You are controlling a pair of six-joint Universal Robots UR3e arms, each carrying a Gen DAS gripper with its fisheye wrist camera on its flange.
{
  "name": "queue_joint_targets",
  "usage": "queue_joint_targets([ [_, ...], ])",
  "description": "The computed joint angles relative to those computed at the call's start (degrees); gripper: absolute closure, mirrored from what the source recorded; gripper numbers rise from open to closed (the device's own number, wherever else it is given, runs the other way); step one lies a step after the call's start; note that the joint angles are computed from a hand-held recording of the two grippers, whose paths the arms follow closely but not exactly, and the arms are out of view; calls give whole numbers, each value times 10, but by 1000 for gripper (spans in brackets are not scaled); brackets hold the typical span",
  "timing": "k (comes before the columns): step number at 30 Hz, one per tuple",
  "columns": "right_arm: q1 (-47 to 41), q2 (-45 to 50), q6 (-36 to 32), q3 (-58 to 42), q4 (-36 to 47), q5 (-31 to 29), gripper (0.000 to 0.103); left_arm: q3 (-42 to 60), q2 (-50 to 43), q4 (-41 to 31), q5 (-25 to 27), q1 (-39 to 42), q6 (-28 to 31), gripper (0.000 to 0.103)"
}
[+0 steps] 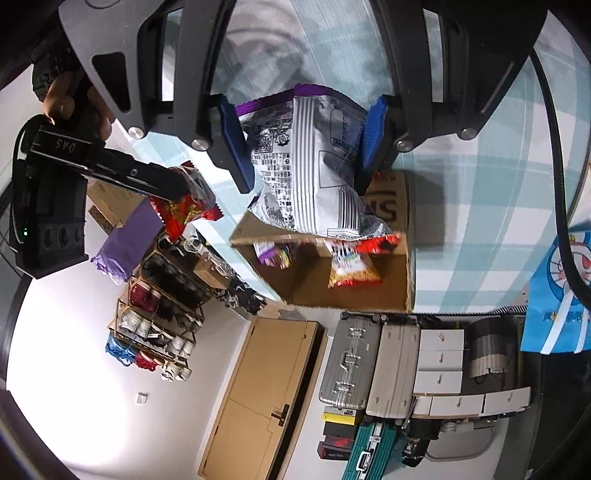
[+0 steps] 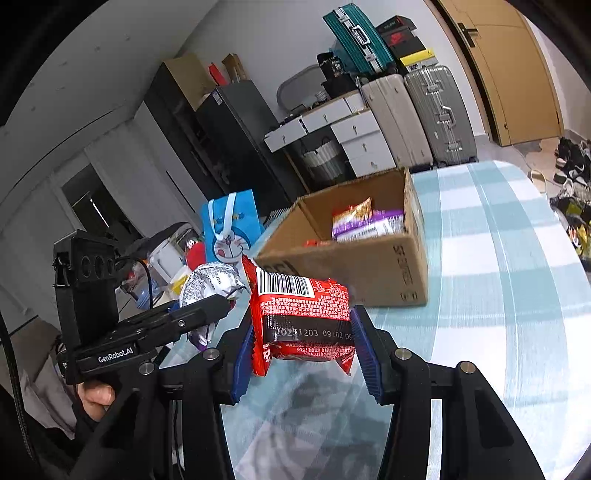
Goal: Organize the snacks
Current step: 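Lift both bags over the box and lower them inside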
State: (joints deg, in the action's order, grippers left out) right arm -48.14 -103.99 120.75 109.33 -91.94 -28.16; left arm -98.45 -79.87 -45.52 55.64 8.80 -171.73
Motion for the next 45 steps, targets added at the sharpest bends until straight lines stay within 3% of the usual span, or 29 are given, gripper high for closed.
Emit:
queue_joint_targets([
  [14,54,86,182,-44,-222,17,54,172,-136,30,51,-41,-53,52],
  [18,75,128,256,-62,-312,13,54,230,-180,24,57,-45,-63,52],
  [31,129,251,381,-162,-453,-4,54,420,-336,1,107,-69,-80,52],
  [33,131,267,422,-156,-512,0,54,455,-362,-10,121,-75,-82,52],
  [45,168,363,482,-233,-562,-29,54,597,-488,-44,153,-89,-81,52],
])
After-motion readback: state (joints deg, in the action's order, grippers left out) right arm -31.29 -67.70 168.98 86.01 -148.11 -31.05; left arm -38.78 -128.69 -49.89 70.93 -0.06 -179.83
